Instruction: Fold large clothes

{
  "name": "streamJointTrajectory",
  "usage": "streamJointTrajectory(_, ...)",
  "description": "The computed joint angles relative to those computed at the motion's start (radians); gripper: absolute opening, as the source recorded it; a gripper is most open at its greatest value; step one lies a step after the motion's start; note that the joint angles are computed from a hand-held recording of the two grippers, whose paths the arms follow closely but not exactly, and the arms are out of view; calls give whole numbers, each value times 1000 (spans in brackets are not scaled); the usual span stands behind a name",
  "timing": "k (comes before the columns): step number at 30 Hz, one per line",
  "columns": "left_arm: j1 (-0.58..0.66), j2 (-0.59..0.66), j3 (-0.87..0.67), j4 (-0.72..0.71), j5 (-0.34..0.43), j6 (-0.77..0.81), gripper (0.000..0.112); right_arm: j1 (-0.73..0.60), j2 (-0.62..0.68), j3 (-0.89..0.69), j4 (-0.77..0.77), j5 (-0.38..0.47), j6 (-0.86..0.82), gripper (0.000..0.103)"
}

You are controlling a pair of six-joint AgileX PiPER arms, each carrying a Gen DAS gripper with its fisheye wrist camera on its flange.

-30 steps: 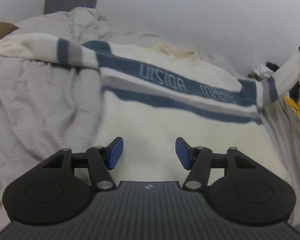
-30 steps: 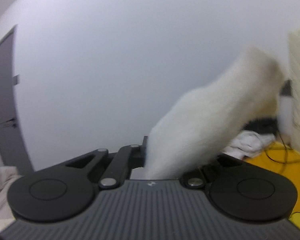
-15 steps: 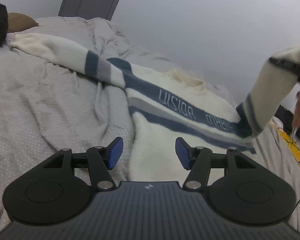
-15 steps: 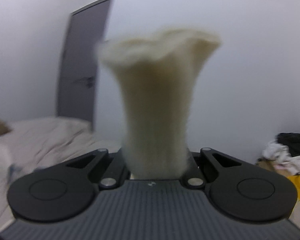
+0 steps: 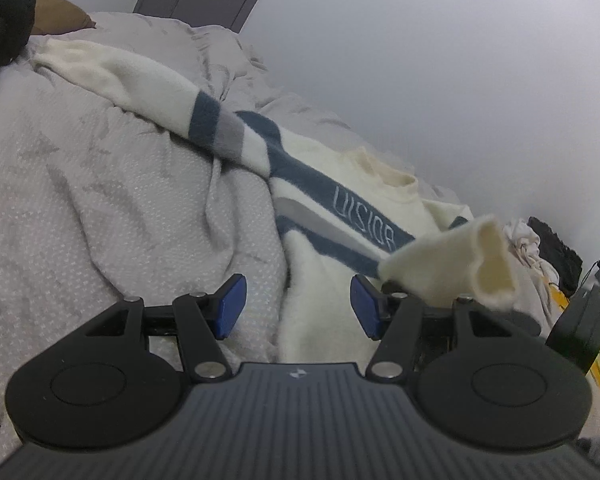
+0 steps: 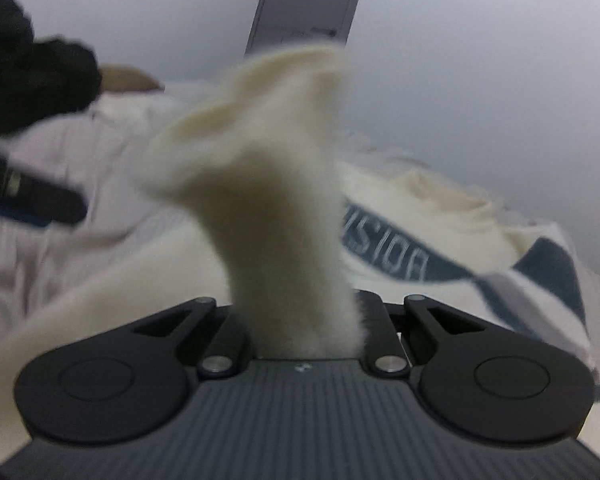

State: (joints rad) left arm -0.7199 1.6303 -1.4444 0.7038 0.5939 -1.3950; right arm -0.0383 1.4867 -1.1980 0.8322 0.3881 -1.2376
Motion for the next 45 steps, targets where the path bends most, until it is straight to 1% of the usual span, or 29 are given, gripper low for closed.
streamJointTrajectory(2,12,-12,19,3,-36,-21,63,-13,7,-23,-65,47,65,19)
streamJointTrajectory(3,16,-17,26,12,-47,-31,63,-32,6,-38,-75,92,88,27)
streamJointTrajectory(4,18,-18,28,24,-51,-38,63,-45,4,-53,-75,142,107,41)
streamJointTrajectory(5,15,-22,32,44,-51,-52,63,-46,-3,-63,-83,178,134,48)
streamJointTrajectory(6,12,-27,36,61,-51,-65,63,-38,-19,-57,-85,196,149,62)
streamJointTrajectory(7,11,-30,40,72,-54,-77,63,-52,-42,-47,-58,223,123,68)
streamJointTrajectory(8,10,-34,45,79,-61,-85,63,-65,-69,-29,-27,243,91,68)
streamJointTrajectory(9,8,-39,49,87,-66,-93,63,-88,-94,-23,-10,281,77,68)
streamJointTrajectory(10,6,-43,51,96,-70,-100,63,-72,-144,23,-20,298,104,68)
streamJointTrajectory(12,-7,-53,59,125,-76,-119,63,-107,-183,28,-22,376,142,68)
streamJointTrajectory(14,-21,-62,65,154,-78,-130,63,-126,-220,28,-46,416,184,68)
streamJointTrajectory(16,-37,-74,75,186,-85,-146,63,-163,-244,29,-25,465,218,68)
streamJointTrajectory(18,-48,-79,77,173,-98,-129,62,-223,-261,22,24,530,224,68)
streamJointTrajectory(19,-50,-81,76,146,-112,-100,57,-235,-271,33,42,532,222,68)
streamJointTrajectory(20,-52,-82,74,120,-127,-70,52,-230,-270,40,48,510,226,68)
streamJointTrajectory(21,-57,-73,63,99,-131,-41,51,-229,-276,49,53,491,234,68)
streamJointTrajectory(22,-63,-66,54,85,-126,-22,49,-224,-274,57,56,467,244,68)
streamJointTrajectory(23,-69,-54,40,65,-120,4,44,-217,-268,61,53,443,264,68)
streamJointTrajectory(25,-75,-31,20,31,-122,52,39,-191,-249,71,40,386,327,68)
streamJointTrajectory(29,-94,29,-30,-17,-85,144,32,-145,-192,54,-20,316,450,68)
streamJointTrajectory(31,-102,71,-71,-59,-43,204,30,-118,-170,52,-56,277,483,60)
streamJointTrajectory(34,-109,144,-151,-130,53,296,29,-97,-133,45,-89,242,511,53)
streamJointTrajectory(36,-110,187,-195,-170,116,336,28,-96,-110,40,-97,228,534,51)
streamJointTrajectory(39,-107,210,-205,-175,133,340,28,-106,-73,25,-102,232,559,47)
streamJointTrajectory(45,-121,202,-195,-133,148,283,28,-109,-19,21,-89,232,541,47)
